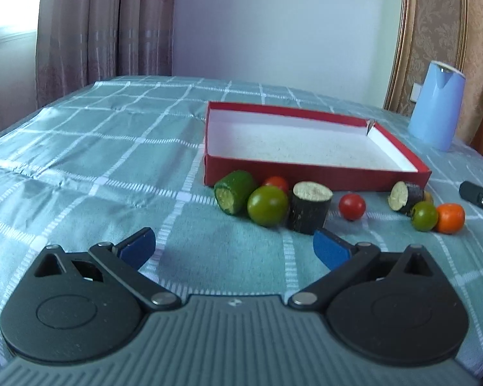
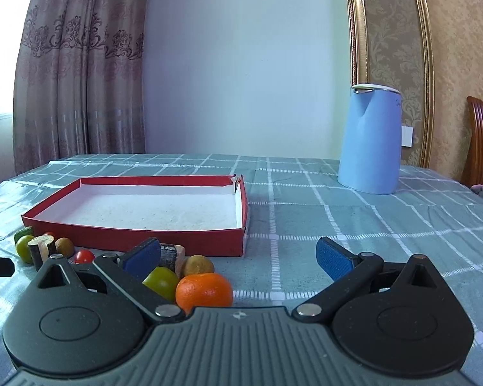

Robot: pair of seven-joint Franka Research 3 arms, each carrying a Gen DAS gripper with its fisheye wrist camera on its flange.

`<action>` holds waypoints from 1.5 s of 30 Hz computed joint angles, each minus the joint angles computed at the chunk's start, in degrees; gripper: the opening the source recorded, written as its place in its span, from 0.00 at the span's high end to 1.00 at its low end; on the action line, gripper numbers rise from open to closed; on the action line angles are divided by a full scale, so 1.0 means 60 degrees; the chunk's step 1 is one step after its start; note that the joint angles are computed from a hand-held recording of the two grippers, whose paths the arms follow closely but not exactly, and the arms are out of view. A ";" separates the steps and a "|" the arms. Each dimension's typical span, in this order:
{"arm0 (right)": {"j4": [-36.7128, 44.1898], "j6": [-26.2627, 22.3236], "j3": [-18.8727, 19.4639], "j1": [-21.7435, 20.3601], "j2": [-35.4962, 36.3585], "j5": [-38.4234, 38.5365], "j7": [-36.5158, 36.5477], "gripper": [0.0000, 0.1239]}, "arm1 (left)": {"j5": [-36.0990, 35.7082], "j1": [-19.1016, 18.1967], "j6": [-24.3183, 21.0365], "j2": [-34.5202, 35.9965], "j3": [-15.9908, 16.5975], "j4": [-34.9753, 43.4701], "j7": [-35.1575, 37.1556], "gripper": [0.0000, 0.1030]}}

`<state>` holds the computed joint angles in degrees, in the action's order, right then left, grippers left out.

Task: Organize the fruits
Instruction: 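Move the right tool toward the orange tangerine in front of the tray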

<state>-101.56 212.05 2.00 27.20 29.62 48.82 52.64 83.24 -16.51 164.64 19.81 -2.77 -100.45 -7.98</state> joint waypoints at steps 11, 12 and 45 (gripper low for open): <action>-0.0216 -0.0718 -0.0061 -0.0195 -0.0193 -0.0366 0.0793 0.17 | -0.0287 -0.0139 -0.0590 0.0291 0.0000 0.0419 0.0356 0.00; -0.0262 -0.0710 -0.0124 -0.0138 -0.0209 -0.0414 0.0765 0.17 | -0.0177 -0.0211 -0.0646 0.0366 0.0040 0.0509 0.0384 0.00; 0.0216 -0.2202 -0.2022 0.1468 -0.0074 0.0933 -0.0374 0.25 | -0.0512 -0.0468 -0.0332 0.0804 0.0371 0.0861 0.0902 0.00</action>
